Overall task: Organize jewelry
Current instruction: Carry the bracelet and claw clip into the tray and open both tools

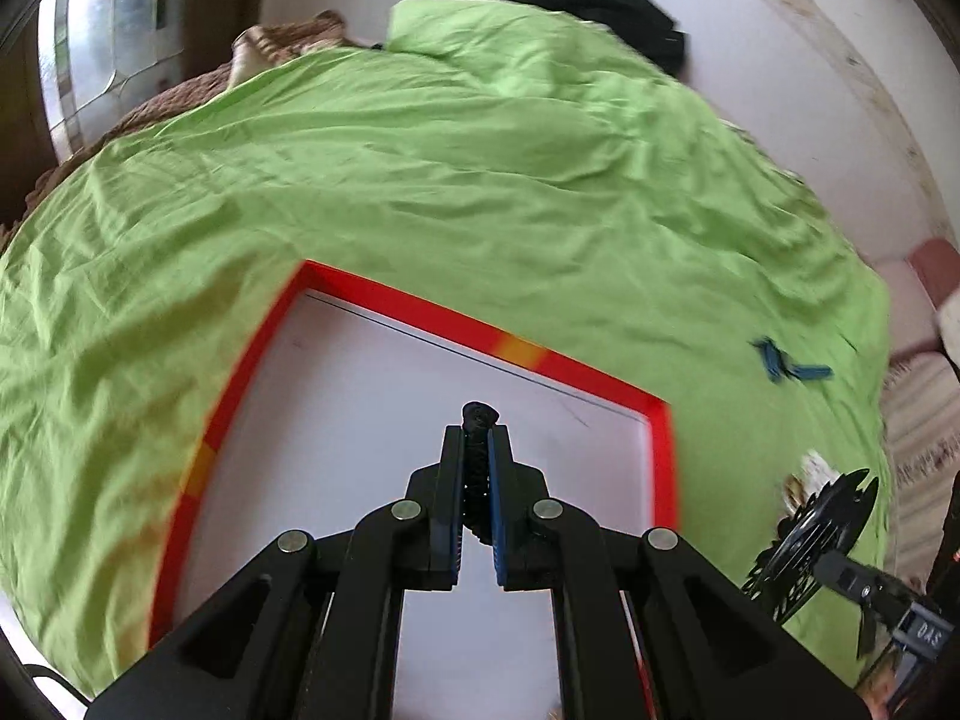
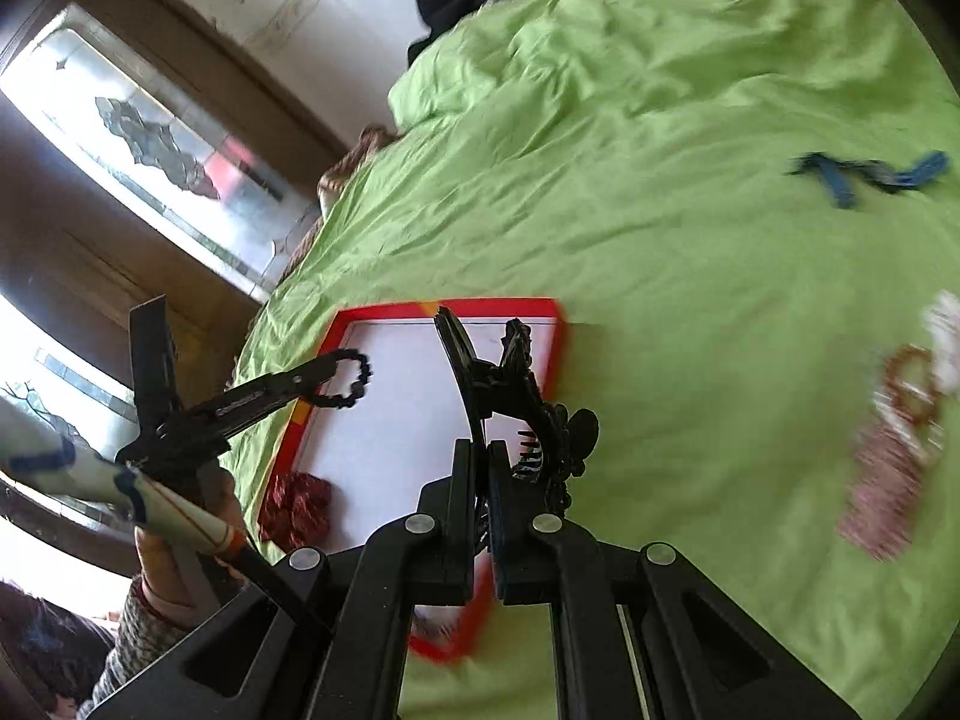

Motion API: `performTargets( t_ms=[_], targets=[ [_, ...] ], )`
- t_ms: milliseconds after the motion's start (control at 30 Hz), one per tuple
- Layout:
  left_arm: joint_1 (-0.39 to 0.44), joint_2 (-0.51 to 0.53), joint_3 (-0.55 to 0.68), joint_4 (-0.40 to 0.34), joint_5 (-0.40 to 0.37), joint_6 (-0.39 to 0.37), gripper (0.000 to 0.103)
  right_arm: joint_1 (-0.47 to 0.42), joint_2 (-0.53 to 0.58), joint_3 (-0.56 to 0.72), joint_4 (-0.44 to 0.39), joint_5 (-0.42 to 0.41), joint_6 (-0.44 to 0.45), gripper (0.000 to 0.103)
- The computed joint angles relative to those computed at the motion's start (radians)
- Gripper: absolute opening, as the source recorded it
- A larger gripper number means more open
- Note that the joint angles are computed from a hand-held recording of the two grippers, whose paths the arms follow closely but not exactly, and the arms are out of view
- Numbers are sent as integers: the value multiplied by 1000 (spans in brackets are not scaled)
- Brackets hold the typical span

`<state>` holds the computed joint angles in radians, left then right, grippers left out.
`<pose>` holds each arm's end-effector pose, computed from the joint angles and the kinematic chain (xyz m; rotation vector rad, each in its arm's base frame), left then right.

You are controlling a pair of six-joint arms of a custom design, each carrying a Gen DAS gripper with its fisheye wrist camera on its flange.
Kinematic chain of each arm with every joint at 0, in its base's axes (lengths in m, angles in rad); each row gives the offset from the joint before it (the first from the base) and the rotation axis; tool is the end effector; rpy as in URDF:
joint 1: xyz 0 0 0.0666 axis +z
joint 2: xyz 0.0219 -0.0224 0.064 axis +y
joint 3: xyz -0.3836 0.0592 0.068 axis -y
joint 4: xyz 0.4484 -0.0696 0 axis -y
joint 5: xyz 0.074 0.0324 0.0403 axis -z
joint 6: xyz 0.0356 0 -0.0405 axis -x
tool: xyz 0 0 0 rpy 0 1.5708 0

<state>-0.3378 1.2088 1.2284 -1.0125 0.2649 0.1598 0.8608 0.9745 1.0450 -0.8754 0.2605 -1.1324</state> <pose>0.4279 -0.1606 0.4313 0.3333 2.5775 -0.5254 0.2582 0.2858 0.4395 0.4576 2.3986 0.6513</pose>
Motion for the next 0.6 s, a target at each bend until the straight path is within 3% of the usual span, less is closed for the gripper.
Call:
performTargets(
  t_ms=[167,267,467,533,567,600],
  targets=[
    [37,74,29,8,-21,-20,7,-82,167,79,29,-133,62,5],
    [52,108,44,15,-28,-19,7,-107,235,114,31,-162,73,5],
    [74,134,50,35,-23,-3,7,-120,324,176,-8,-132,117,5],
    [81,131,47,37,-10,0,13,-124,343,192,-20,-121,130,6],
    [83,128,46,35,-7,0,14,-126,350,198,-23,-114,132,9],
    [84,120,42,32,-9,-3,19,-126,354,205,-26,-105,136,19]
  ],
)
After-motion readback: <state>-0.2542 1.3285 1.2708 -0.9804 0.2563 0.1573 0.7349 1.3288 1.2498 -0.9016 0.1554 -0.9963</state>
